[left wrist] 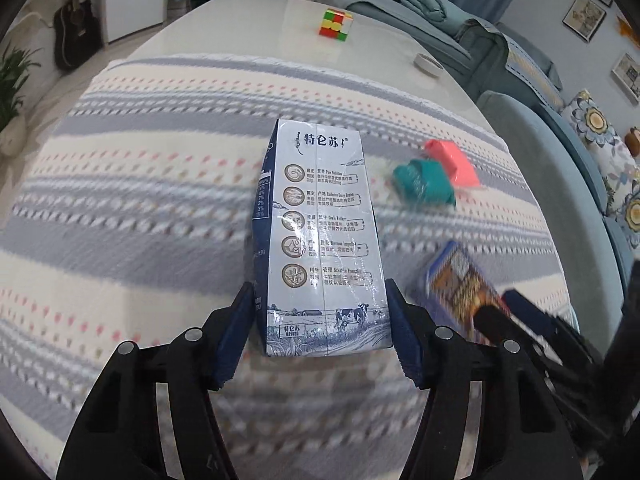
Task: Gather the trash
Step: 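Grasp the blue-white milk box with the left tool while the right tool grasps the snack card box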
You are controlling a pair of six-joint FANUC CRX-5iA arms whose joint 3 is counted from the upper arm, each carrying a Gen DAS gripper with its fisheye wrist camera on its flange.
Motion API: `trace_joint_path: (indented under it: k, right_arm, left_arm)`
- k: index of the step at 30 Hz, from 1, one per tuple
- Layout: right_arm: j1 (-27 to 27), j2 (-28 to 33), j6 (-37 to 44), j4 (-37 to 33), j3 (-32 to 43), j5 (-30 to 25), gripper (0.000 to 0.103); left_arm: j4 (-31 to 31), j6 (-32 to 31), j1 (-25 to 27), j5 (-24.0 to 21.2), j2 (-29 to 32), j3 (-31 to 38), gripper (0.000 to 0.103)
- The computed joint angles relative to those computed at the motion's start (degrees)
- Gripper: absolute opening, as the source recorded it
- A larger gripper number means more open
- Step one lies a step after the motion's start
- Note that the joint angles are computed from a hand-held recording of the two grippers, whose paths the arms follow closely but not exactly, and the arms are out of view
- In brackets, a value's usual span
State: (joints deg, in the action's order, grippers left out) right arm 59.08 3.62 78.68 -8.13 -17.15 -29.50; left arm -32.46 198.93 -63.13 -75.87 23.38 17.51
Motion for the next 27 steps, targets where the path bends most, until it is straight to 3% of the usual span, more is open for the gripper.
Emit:
trace_joint_path:
  k: [4,5,7,10,14,17,20,23,25,27]
  right_arm:
    - [0.6,0.1,7.6,-3.5,1.9,-4.9,0.063]
    - [0.8,0.3,8.6,-3.9,2.3,-6.0,0.069]
    - [2.6,0.0,5.1,0.0,0.5,-4.7,0.075]
    - [5.7,0.2,-3.6,9.6,-2.7,-1.8,0.076]
    - [6.0,1.1,-10.3,12.2,-2.4,-0.9,0.076]
    - [6.5,1.8,-16.1,16.4,-3.0,0.1,0.076]
    - [8.1,2.5,-24.3,25.9,-4.9,0.4,0.064]
    - [8.4,2.5,-25.6,27.9,-5.6,0.8,0.059]
    - [8.4,2.2,-25.6,28.2,-5.9,0.7,0.058]
    - [8.2,1.6,-25.3,27.9,-6.3,1.0,0.058]
  left_arm:
    - [-0.6,4.2,-3.2,-1.2,-0.8,-1.2,0.061]
    - [-1.1,5.4,-3.9,-1.3,-1.0,-1.6,0.061]
    - [-2.0,7.8,-5.5,-1.9,-1.2,-2.0,0.061]
    - [-1.6,7.7,-6.0,-2.6,-1.2,-1.8,0.061]
    - [-1.3,7.6,-6.0,-3.0,-1.2,-1.7,0.063]
    - [-0.9,6.8,-4.9,-4.2,-0.6,-0.9,0.073]
    - [-0.1,5.6,-3.5,-5.3,-0.2,-0.3,0.074]
    - [1.4,2.7,-1.8,-6.8,0.9,1.1,0.077]
    - [2.7,-1.1,-0.8,-9.7,3.0,3.9,0.073]
    - [3.3,-5.3,-0.4,-13.6,5.6,7.6,0.057]
